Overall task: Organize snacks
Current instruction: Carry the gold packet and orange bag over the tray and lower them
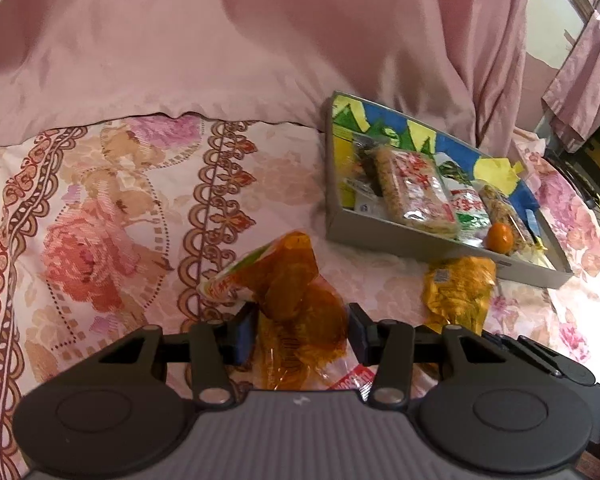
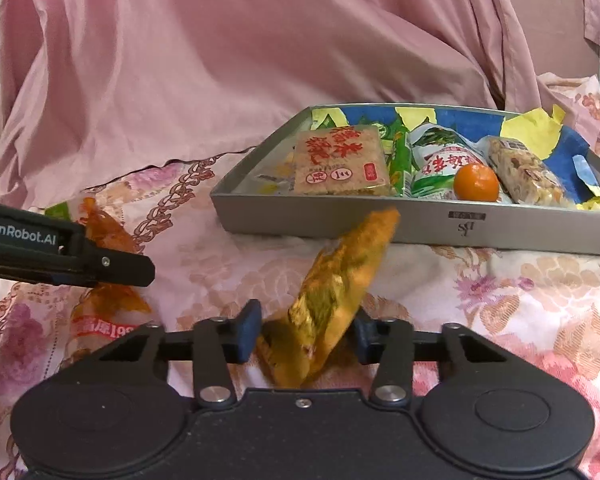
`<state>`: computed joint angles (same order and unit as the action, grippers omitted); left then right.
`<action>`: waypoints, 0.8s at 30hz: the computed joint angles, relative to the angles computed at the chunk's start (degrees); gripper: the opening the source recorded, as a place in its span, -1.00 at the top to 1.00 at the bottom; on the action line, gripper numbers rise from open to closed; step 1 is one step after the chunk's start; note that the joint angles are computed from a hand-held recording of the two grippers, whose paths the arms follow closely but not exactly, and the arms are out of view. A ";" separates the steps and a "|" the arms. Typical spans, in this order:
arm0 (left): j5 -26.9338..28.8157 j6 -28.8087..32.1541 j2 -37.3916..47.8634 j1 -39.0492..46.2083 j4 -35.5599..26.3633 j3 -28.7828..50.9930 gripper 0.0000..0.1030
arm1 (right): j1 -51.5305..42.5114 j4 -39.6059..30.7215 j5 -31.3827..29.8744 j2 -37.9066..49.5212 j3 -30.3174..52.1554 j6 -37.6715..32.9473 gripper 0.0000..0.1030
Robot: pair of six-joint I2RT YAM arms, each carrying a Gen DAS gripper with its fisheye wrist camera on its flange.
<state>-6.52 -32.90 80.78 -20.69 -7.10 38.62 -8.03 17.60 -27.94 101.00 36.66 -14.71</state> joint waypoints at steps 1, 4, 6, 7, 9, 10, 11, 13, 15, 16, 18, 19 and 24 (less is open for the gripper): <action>-0.12 0.02 0.02 -0.43 -0.09 0.15 0.00 | -0.64 -0.55 -0.77 -0.67 -0.30 -1.10 0.32; -0.32 -0.08 0.33 -1.97 -0.73 0.83 0.00 | -2.19 -0.75 -2.46 -2.81 -1.99 -4.92 0.55; -0.42 -0.25 0.64 -3.09 -0.93 1.23 0.00 | -3.21 -1.16 -3.50 -3.58 -2.60 -6.73 0.58; -0.58 -0.26 0.81 -3.63 -1.21 1.50 0.00 | -3.70 -1.21 -3.77 -3.92 -2.92 -7.12 0.58; -0.82 -0.28 1.09 -4.83 -2.03 2.20 0.00 | -4.74 -1.59 -4.55 -4.64 -3.34 -7.28 0.59; -0.88 -0.25 1.10 -5.28 -2.38 2.44 0.00 | -5.28 -1.86 -4.83 -5.16 -3.59 -7.45 0.61; -1.14 -0.31 1.08 -5.96 -2.88 2.73 0.00 | -5.96 -2.19 -5.25 -5.90 -3.96 -7.83 0.62; -1.58 -0.43 1.00 -7.34 -4.00 3.47 0.00 | -7.81 -3.20 -6.55 -7.72 -4.94 -8.81 0.63; -1.71 -0.50 0.92 -8.47 -4.88 4.12 0.00 | -9.97 -4.99 -7.75 -9.91 -5.93 -10.27 0.63; -1.79 -0.48 1.02 -9.05 -5.42 4.65 0.00 | -11.10 -5.75 -8.38 -11.08 -6.49 -11.11 0.64; -1.50 -0.54 1.37 -9.89 -5.89 5.74 0.00 | -13.21 -7.08 -9.66 -12.87 -7.22 -12.50 0.64; -1.10 -0.58 1.83 -10.02 -5.97 6.47 0.00 | -14.21 -8.05 -10.25 -13.56 -7.16 -13.06 0.64; 1.59 0.61 6.44 -9.35 -5.89 13.41 0.00 | -16.59 -10.07 -11.40 -14.55 -4.37 -12.54 0.64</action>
<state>-4.93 -32.29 87.22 -30.04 -12.98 52.03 -24.62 7.53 -39.34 86.45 32.30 -27.25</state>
